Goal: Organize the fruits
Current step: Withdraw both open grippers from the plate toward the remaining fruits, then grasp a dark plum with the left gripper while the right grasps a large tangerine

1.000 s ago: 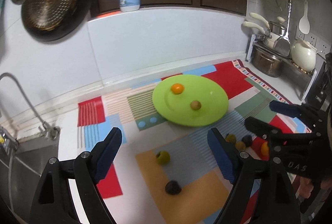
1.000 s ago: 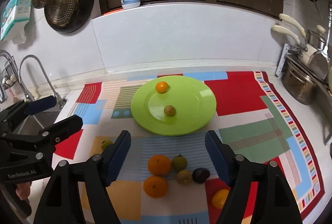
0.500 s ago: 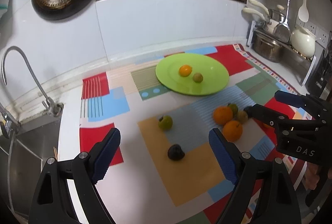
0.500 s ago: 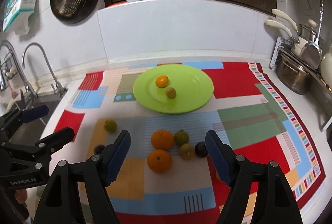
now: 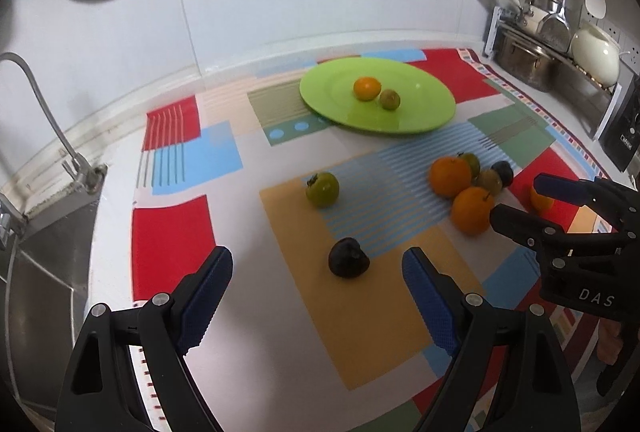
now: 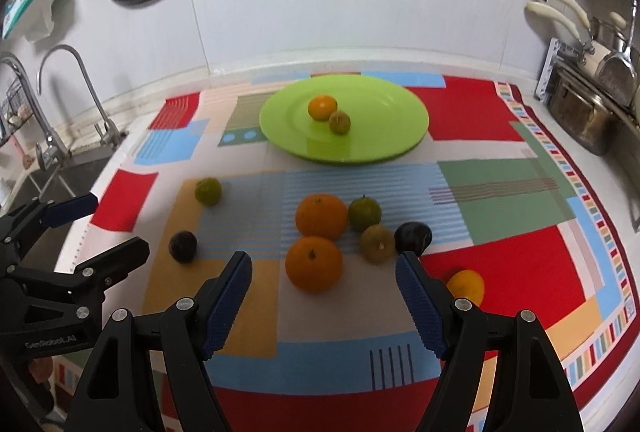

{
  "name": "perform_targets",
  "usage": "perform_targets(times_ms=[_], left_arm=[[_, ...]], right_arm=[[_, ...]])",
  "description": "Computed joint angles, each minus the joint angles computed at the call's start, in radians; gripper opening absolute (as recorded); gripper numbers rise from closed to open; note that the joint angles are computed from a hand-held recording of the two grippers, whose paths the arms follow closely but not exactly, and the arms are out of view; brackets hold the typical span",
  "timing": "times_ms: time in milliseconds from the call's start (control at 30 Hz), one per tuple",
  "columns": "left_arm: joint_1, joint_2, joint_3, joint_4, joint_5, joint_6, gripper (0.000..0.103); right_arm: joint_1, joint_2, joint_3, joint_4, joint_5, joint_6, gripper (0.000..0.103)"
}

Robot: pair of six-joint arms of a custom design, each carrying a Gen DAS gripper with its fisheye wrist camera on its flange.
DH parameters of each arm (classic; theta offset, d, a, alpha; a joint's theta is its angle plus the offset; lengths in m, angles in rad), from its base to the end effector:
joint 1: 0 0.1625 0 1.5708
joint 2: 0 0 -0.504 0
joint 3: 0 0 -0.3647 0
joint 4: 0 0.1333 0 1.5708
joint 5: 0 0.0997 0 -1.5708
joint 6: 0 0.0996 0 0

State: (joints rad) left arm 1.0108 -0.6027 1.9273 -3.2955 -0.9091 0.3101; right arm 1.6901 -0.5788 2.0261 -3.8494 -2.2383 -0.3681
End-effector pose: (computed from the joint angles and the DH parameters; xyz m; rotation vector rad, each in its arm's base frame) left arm -0.1680 -0.6341 0.0610 0.8849 2.3122 -0.6026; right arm 0.1416 -0.5791 0.0972 0.2083 -2.2612 0.8865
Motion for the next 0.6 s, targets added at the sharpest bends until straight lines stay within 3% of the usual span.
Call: perform_targets(times_ms=[300, 600], left_arm=[[0.026, 0.028, -0.055, 0.106, -0.027, -0.041, 0.073], [0.04, 0.041, -0.096, 0.187, -0.056, -0.073, 0.047]], right_arm=[[-0.035, 0.004, -0.016, 0.066, 0.045, 0.018, 0.063], [-0.054, 0.004, -0.035, 0.126, 0.071, 0.031, 0.052]])
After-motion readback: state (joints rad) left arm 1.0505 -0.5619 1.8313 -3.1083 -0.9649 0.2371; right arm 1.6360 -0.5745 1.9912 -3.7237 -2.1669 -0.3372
